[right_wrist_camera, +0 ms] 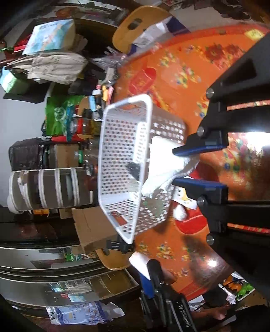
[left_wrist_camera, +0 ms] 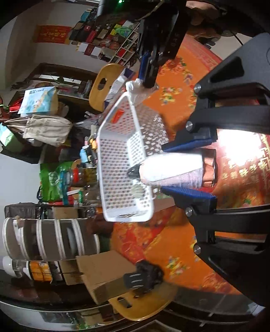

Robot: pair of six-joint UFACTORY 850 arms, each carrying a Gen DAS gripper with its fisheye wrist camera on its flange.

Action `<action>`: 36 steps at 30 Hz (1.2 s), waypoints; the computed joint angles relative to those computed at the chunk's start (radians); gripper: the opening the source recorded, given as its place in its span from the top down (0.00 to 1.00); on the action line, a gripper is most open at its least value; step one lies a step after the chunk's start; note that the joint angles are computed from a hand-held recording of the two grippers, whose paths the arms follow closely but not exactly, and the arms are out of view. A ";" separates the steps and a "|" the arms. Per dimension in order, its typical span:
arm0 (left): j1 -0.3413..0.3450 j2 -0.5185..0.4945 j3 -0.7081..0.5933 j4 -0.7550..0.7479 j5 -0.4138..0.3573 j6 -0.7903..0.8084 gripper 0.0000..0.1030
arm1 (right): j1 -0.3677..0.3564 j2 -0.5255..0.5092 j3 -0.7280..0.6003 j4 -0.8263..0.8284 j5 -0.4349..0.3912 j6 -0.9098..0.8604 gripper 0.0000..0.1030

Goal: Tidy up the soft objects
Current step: 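Carry the roll and towel over the white basket and lower them inside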

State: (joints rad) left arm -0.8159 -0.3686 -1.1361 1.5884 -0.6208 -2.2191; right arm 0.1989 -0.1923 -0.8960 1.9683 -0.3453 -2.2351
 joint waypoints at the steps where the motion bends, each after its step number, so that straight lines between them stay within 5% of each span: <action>1: 0.008 0.009 -0.008 -0.012 0.007 0.025 0.70 | 0.001 0.003 -0.009 0.002 0.006 -0.001 0.80; 7: 0.071 -0.003 -0.113 -0.113 0.028 0.192 0.70 | 0.018 -0.018 -0.096 -0.008 0.057 0.020 0.81; 14: 0.145 -0.084 -0.255 -0.238 0.087 0.359 0.70 | 0.032 -0.099 -0.217 -0.252 0.089 0.280 0.85; 21: 0.140 -0.097 -0.225 -0.159 0.094 0.267 0.70 | -0.010 -0.095 -0.122 -0.248 0.030 0.239 0.85; 25: 0.133 -0.094 -0.190 -0.100 0.098 0.184 0.70 | -0.023 -0.159 -0.086 -0.332 0.028 0.307 0.54; 36: 0.128 -0.105 -0.166 -0.059 0.118 0.132 0.70 | -0.009 -0.312 -0.176 -0.508 0.059 0.491 0.46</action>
State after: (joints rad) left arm -0.6877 -0.4740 -1.3022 1.5296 -0.5031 -2.0869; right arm 0.1896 -0.5045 -1.0724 1.4604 -0.2864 -1.7442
